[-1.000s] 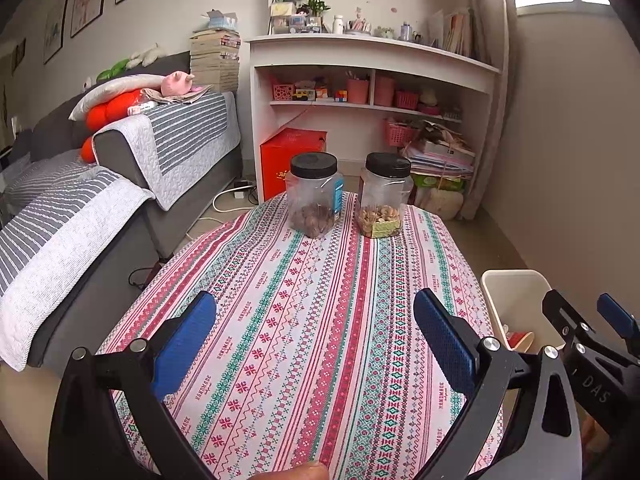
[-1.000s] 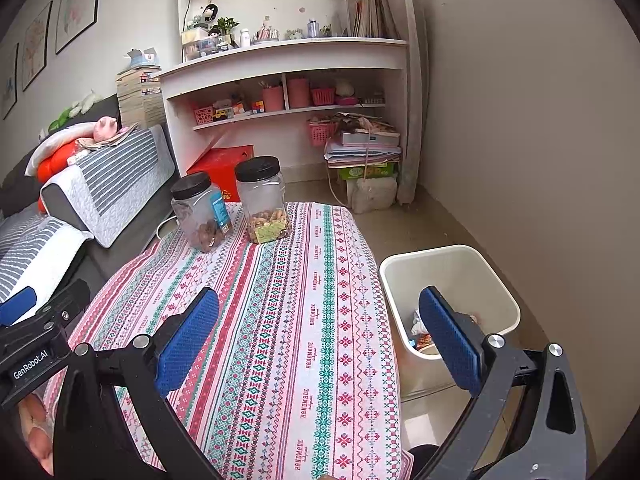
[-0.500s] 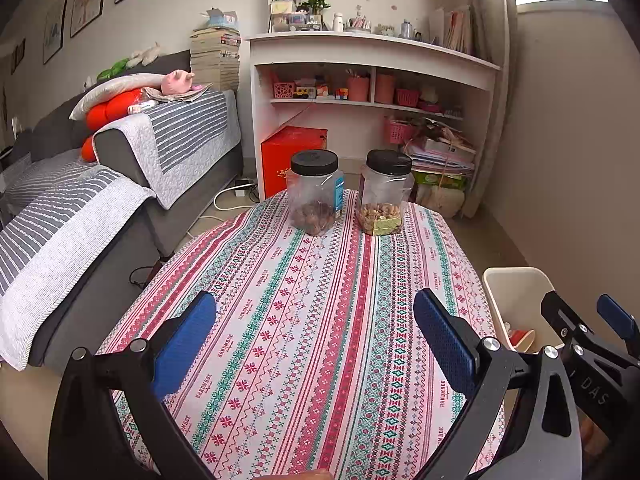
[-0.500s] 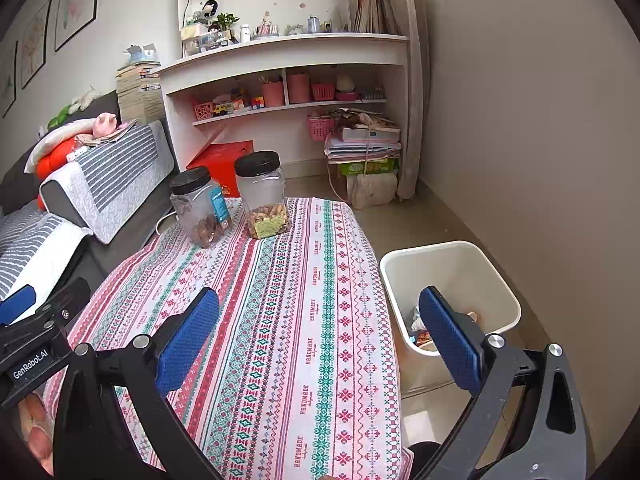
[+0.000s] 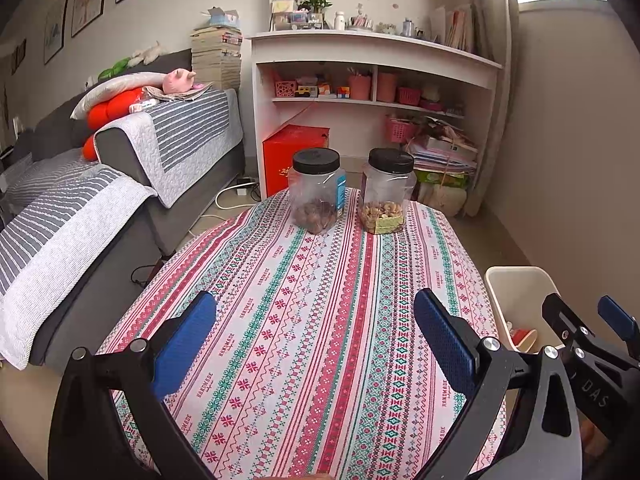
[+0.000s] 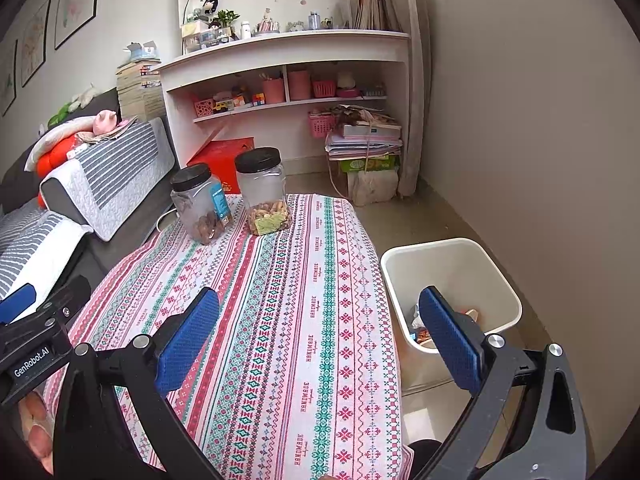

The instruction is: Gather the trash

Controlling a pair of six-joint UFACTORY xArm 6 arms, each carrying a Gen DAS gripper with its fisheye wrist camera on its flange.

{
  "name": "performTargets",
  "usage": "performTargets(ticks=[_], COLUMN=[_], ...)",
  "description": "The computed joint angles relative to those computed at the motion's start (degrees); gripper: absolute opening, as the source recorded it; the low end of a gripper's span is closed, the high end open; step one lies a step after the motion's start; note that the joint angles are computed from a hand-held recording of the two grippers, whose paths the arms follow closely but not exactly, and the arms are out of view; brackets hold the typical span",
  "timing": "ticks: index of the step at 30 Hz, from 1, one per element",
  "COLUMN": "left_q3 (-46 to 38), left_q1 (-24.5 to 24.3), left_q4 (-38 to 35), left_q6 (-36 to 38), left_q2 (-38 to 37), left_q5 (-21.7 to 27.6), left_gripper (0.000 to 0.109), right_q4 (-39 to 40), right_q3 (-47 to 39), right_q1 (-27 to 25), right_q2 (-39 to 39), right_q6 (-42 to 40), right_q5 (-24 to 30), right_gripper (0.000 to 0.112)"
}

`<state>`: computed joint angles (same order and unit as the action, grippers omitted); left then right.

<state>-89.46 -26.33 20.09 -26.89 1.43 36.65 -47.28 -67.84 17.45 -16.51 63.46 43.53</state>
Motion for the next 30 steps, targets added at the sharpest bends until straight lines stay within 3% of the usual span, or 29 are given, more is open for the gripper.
performTargets(ticks=[15,24,30], left_q3=[-0.76,0.83,1.21], left_q1=[0.19,-0.39,0.1], left_q4=[-2.3,0.29,-3.01], left_q6=[1.16,0.81,2.37], left_q2=[0.87,0.31,0.09], left_q5=[0.98,-1.44,-2.49], left_gripper=[0.096,0.092,0.09], right_q4=[1.27,2.6,3.29], right_q3=[0.46,0.03,-0.01], right_q1=[-0.27,-0.65,-1.3], right_q2=[-0.07,0.09,-0.1], right_q6=[-0.99,-2.15,-2.34], right_q5=[-0.51,-0.54,-0.81], right_gripper=[0.096,0.096,0.096])
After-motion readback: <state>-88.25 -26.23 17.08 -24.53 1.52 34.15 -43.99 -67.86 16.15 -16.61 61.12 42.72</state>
